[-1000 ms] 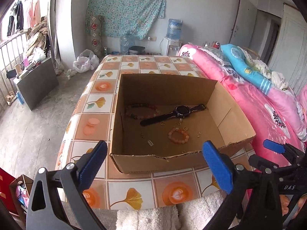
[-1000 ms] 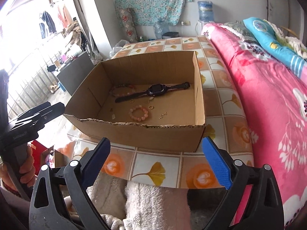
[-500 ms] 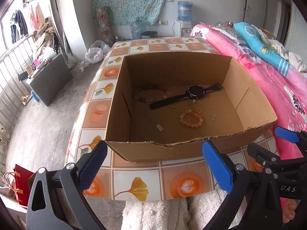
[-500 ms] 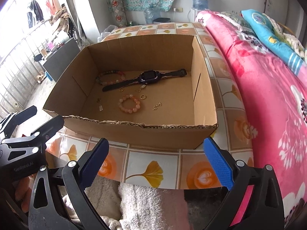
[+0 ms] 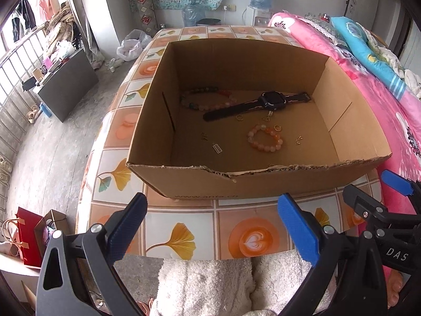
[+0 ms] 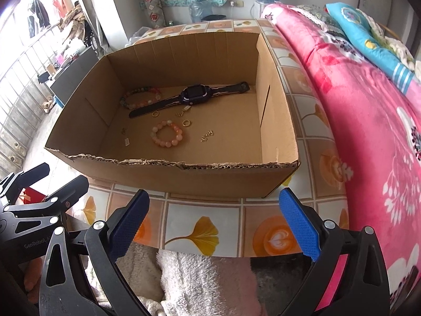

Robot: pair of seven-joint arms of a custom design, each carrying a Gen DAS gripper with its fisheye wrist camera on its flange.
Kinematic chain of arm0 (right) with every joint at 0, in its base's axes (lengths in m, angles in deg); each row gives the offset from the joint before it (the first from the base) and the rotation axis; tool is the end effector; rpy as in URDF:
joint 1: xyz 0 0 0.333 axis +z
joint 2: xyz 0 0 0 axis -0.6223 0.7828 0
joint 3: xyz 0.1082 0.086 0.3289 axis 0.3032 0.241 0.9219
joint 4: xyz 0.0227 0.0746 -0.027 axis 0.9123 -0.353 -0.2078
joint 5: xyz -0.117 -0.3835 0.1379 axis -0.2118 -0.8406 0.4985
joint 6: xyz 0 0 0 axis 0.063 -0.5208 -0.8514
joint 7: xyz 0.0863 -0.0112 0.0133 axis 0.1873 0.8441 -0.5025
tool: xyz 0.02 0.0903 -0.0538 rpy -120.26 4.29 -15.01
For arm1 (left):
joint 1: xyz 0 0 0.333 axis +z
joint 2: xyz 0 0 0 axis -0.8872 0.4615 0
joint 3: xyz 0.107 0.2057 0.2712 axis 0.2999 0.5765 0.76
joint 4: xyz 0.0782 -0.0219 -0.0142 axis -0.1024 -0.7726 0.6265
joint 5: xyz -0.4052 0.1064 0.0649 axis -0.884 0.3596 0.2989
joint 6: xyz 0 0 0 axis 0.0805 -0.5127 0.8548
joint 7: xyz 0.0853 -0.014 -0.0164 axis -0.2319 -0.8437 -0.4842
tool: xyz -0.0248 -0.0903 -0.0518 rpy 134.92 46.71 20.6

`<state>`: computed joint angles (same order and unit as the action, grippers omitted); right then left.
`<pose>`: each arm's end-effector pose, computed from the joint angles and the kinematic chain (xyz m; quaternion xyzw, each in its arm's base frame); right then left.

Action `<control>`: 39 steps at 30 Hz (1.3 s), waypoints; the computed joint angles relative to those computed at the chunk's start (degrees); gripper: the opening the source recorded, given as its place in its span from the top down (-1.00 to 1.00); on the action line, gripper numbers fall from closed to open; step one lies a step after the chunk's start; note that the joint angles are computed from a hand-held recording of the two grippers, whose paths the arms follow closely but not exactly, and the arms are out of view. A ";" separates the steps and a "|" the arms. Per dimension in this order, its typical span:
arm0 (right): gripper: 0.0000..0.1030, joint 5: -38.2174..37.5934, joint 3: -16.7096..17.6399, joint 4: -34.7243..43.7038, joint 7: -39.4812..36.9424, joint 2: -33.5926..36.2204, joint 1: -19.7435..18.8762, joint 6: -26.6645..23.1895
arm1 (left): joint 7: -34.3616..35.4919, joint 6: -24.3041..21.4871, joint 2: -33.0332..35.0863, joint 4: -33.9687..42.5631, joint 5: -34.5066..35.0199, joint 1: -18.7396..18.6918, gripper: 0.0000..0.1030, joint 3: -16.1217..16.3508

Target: Organize jewelry

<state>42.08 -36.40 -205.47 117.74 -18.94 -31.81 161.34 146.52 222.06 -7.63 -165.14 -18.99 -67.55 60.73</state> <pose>0.6017 0.0472 0.4237 -0.5502 0.7885 -0.2026 0.1859 0.7659 -0.2186 0.4245 -0.4849 0.8365 -0.2116 0.1424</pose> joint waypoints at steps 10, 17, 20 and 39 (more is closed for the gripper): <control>-0.84 -0.19 -0.11 1.05 -0.15 0.65 0.32 -0.94 | -0.92 -0.80 0.69 1.19 0.46 -0.38 -0.89 0.30; -0.84 0.14 -0.29 1.49 -0.34 0.95 0.53 -1.18 | -0.82 -1.25 1.05 1.70 0.38 -0.32 -0.89 0.18; -0.84 -0.03 -0.41 1.66 -0.09 1.00 0.61 -1.29 | -0.70 -1.55 1.23 1.95 0.12 -0.24 -0.89 0.03; -0.84 -0.86 -0.55 2.05 1.49 1.13 0.80 -1.86 | -0.33 -2.42 1.42 2.50 -0.40 -0.17 -0.89 -0.05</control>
